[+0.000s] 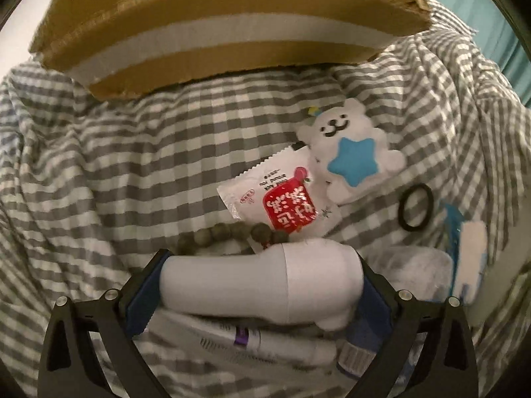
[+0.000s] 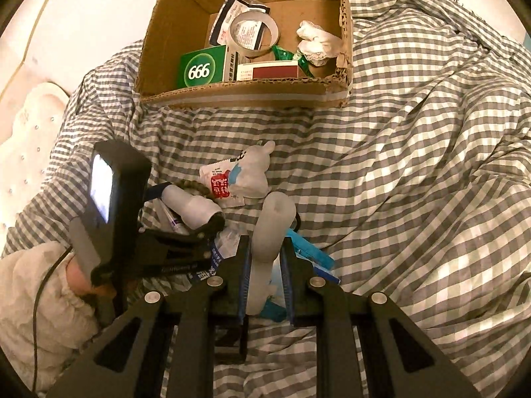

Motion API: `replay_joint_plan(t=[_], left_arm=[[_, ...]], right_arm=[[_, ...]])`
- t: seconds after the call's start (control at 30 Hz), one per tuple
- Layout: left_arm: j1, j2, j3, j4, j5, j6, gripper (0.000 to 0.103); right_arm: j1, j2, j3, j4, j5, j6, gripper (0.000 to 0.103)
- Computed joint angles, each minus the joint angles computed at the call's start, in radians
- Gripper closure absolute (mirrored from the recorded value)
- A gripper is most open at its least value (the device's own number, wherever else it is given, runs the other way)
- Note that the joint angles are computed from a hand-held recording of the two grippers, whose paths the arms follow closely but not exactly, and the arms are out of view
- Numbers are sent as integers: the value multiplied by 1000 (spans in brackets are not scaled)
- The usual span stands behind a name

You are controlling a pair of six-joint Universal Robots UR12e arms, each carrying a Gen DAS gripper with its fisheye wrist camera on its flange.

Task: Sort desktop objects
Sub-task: 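Grasp the white bottle with the left tool while the right tool grasps a white tube, then carry the white bottle and tube into the cardboard box and release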

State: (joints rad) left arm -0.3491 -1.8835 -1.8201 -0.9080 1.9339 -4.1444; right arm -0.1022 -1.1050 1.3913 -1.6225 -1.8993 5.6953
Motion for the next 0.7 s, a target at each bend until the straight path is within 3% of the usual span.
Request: replay_joint_plan(t=[0.17, 0.27, 0.4, 0.53, 0.7], left_arm=[[-9, 8, 14, -21, 21, 7, 2], [-21, 35, 17, -5, 45, -42, 2], [-50, 78, 31, -11, 134, -98, 2], [-51, 126, 15, 71, 199, -108, 2], [-41, 152, -14, 221, 199, -90, 2]], right_arm=[[0, -1, 2, 7, 12, 8, 86], [2, 2, -13, 37, 1, 10, 86], [7, 12, -51, 105, -32, 9, 86], [17, 20, -90, 178, -88, 26, 86], [23, 28, -145, 293, -163, 25, 86]])
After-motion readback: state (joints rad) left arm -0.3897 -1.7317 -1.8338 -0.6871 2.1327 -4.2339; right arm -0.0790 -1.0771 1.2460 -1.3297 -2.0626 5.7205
